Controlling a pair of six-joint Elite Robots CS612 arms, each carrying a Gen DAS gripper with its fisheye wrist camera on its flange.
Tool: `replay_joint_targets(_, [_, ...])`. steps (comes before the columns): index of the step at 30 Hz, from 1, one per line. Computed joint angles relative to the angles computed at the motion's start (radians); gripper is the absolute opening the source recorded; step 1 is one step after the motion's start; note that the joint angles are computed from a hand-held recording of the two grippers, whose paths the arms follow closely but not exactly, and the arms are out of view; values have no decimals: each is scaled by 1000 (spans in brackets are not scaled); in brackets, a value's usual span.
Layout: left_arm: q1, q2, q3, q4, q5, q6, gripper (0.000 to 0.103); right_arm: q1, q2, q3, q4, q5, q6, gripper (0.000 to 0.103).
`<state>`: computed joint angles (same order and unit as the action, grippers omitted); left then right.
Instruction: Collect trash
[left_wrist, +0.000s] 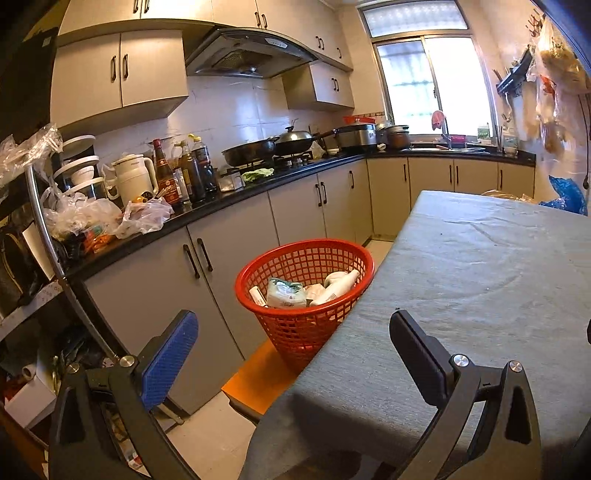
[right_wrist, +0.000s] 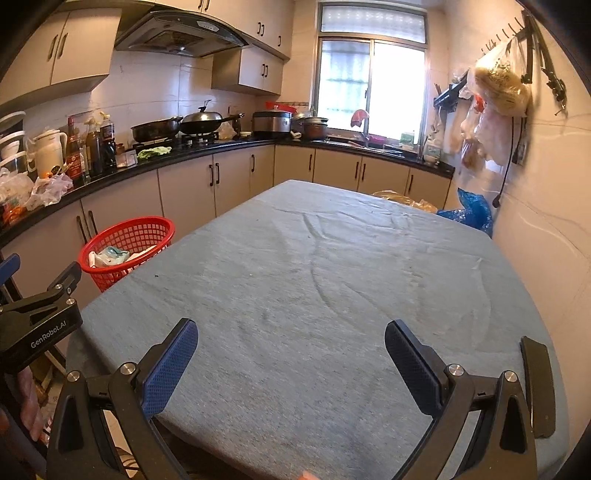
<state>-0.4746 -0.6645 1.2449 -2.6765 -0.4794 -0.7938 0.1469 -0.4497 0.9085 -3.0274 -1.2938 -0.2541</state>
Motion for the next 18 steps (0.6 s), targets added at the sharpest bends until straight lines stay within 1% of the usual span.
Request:
replay_joint_targets(9, [-1, 4, -4, -16, -8, 14, 103, -2, -3, 7, 5, -3, 2, 103])
replay_joint_targets(18, [1, 9, -13, -3, -18, 5, 103, -1, -4, 8, 10, -4, -5, 103])
